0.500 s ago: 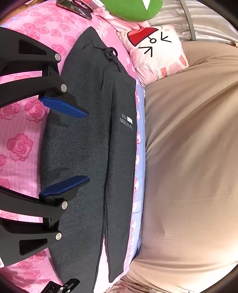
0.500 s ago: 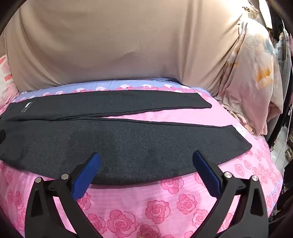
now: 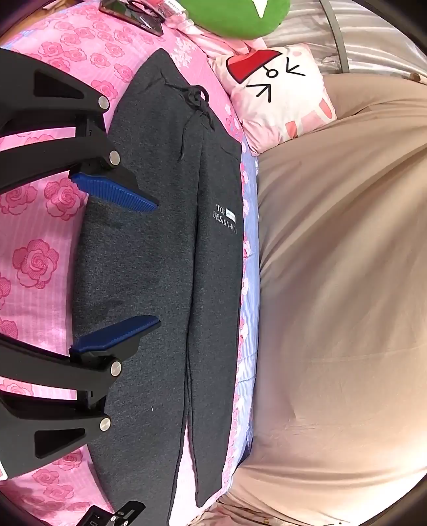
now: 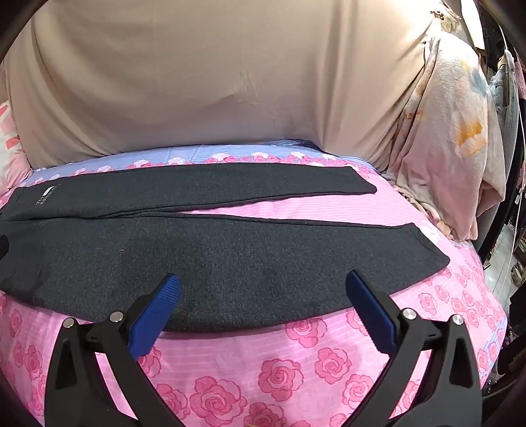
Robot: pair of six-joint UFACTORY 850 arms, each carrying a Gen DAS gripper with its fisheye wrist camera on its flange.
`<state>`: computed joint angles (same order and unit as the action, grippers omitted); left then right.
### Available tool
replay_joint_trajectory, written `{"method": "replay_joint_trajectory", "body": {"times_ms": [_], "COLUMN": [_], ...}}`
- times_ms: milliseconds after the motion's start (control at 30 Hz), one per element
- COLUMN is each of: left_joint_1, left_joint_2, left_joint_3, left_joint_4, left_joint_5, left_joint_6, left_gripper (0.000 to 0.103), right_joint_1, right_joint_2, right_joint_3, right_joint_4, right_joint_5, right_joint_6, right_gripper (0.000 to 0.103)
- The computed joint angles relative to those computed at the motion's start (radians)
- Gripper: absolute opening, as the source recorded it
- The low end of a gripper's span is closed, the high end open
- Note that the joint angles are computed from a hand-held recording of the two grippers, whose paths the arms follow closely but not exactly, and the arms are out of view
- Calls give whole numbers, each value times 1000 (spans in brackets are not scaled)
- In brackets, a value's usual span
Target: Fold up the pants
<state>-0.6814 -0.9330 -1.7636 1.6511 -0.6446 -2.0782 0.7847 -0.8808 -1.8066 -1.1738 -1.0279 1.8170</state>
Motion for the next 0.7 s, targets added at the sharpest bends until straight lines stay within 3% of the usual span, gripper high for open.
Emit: {"method": "replay_joint_trajectory", "body": {"times_ms": [700], "left_joint_1": [-2], "left_joint_2": [5], "left_joint_3": [4], "left_joint_4": [-6], "left_joint_5": [-2], "left_joint_6": [5], "left_gripper": [63], "right_joint_1": [2], "right_joint_2": [-5], "right_joint_3": [-11], "right_joint_4": [-1], "right_joint_5": [-10], "right_joint_6": [-6], "right_gripper": [98]}}
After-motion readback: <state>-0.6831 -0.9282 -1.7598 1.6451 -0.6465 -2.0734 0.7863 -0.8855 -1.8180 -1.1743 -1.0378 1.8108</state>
